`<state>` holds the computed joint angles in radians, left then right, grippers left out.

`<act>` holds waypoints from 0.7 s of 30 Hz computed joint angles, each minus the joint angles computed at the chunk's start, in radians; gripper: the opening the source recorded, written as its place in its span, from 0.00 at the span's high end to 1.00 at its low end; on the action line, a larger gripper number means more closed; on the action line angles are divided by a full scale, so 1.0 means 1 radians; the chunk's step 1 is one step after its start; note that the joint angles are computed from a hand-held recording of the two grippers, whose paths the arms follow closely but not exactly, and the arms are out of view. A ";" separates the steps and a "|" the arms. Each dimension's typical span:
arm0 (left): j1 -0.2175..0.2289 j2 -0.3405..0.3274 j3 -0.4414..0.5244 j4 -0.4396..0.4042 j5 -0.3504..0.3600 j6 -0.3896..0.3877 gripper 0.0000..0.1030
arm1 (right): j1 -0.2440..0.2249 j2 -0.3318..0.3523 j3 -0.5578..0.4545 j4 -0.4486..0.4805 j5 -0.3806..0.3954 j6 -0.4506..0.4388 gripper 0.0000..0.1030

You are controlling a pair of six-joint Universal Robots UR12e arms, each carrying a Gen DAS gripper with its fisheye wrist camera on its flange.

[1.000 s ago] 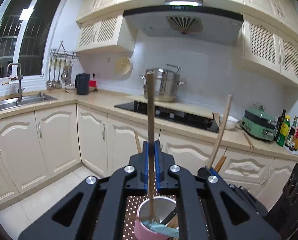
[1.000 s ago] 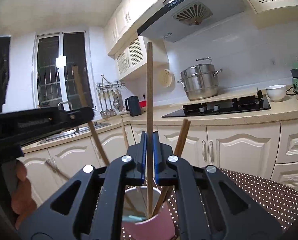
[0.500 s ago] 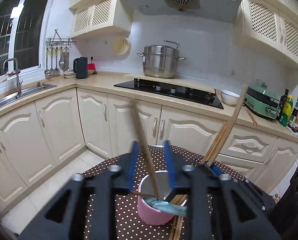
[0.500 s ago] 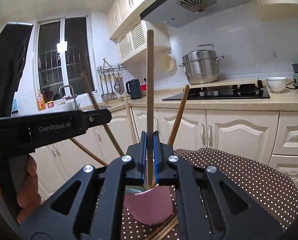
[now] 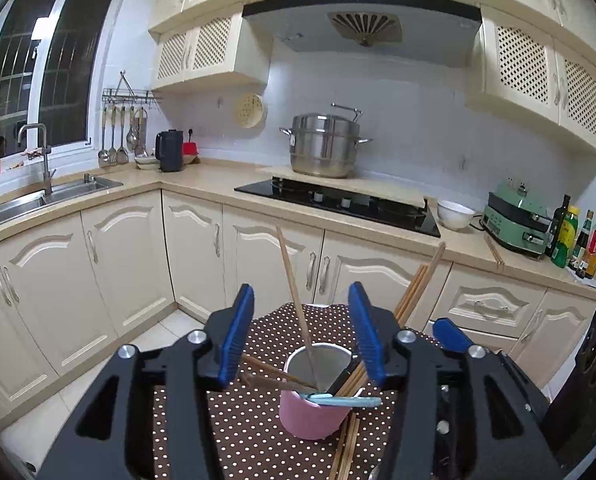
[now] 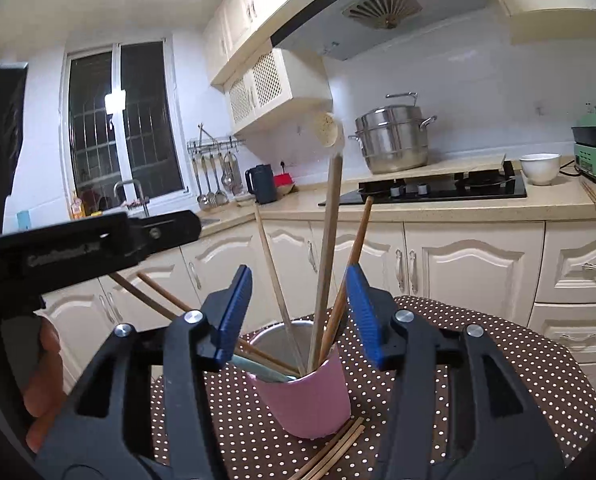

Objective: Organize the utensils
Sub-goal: 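Lift both chopsticks and drop them into the pink cup with both tools, then move both tools back over the table toward the metal spoon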

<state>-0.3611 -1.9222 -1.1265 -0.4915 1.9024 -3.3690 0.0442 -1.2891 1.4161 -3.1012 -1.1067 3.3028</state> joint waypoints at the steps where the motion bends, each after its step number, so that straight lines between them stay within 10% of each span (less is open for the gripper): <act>1: -0.001 0.008 -0.007 0.001 0.000 -0.002 0.51 | -0.002 -0.005 0.002 0.004 -0.001 -0.001 0.52; 11: -0.001 0.095 -0.116 -0.001 0.000 -0.014 0.47 | -0.020 -0.065 0.050 0.018 -0.037 0.031 0.50; 21: 0.033 0.163 -0.211 -0.195 -0.217 0.039 0.45 | -0.057 -0.138 0.131 0.194 -0.027 0.057 0.48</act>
<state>-0.3277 -1.7591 -1.3378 -0.6864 1.6854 -3.3296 -0.0130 -1.4267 1.5471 -2.9074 -1.1340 3.3603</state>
